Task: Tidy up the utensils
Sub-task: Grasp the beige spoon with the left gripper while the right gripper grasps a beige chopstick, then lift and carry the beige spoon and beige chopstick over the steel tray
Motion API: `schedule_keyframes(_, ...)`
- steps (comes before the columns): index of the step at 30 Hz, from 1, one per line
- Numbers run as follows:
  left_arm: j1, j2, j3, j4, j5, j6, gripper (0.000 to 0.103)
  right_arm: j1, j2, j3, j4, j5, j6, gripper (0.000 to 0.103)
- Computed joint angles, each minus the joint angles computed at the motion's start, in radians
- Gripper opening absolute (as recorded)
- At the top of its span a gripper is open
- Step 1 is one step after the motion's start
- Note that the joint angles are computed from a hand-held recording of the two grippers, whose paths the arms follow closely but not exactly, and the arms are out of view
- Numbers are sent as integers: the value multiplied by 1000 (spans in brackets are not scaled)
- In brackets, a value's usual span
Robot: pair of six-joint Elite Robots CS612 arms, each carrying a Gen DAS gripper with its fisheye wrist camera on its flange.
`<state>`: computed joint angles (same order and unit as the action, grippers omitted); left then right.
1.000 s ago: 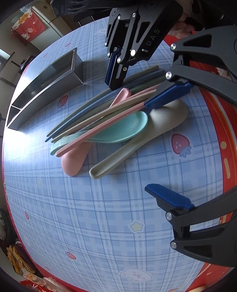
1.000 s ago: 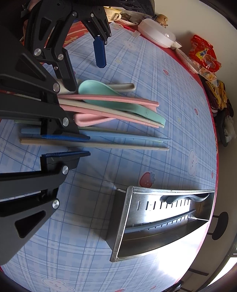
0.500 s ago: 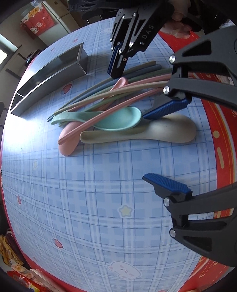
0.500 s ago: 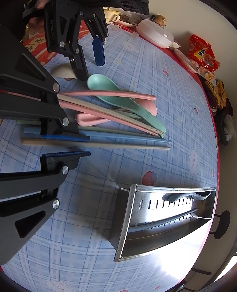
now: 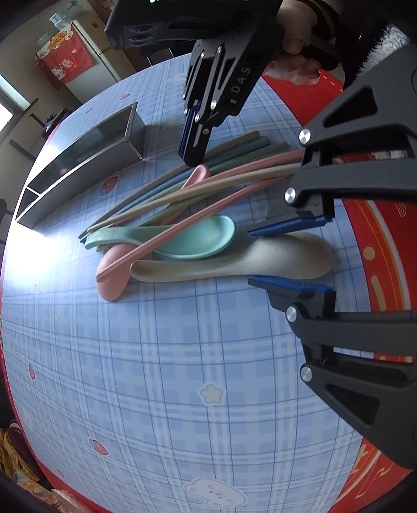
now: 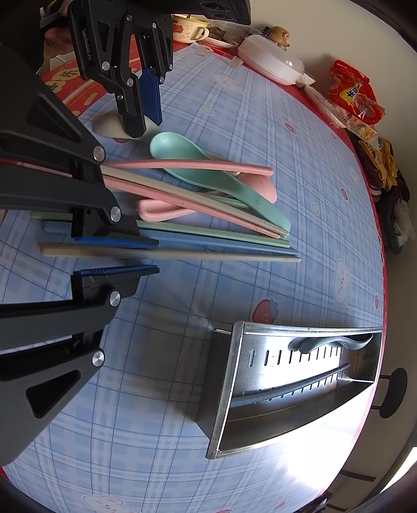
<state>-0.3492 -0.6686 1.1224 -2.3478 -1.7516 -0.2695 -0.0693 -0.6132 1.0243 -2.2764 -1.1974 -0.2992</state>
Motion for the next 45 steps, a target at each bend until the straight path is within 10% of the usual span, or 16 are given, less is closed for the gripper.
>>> schedule_keyframes(6,3,-17,16,-29,114,-38,16,1,-6,6,10,-16,2,9)
schedule_keyframes(13,8,-9,9,-19,41,-26,11,12,-1,-8,17,-59,-10,7)
schedule_keyframes(33,0,23,-54,41,135,-44,28,20,19,-42,26,-74,16,6)
schedule_keyframes(45,-6,71,-143,107,241,48,16,18,18,-37,19,-63,21,6)
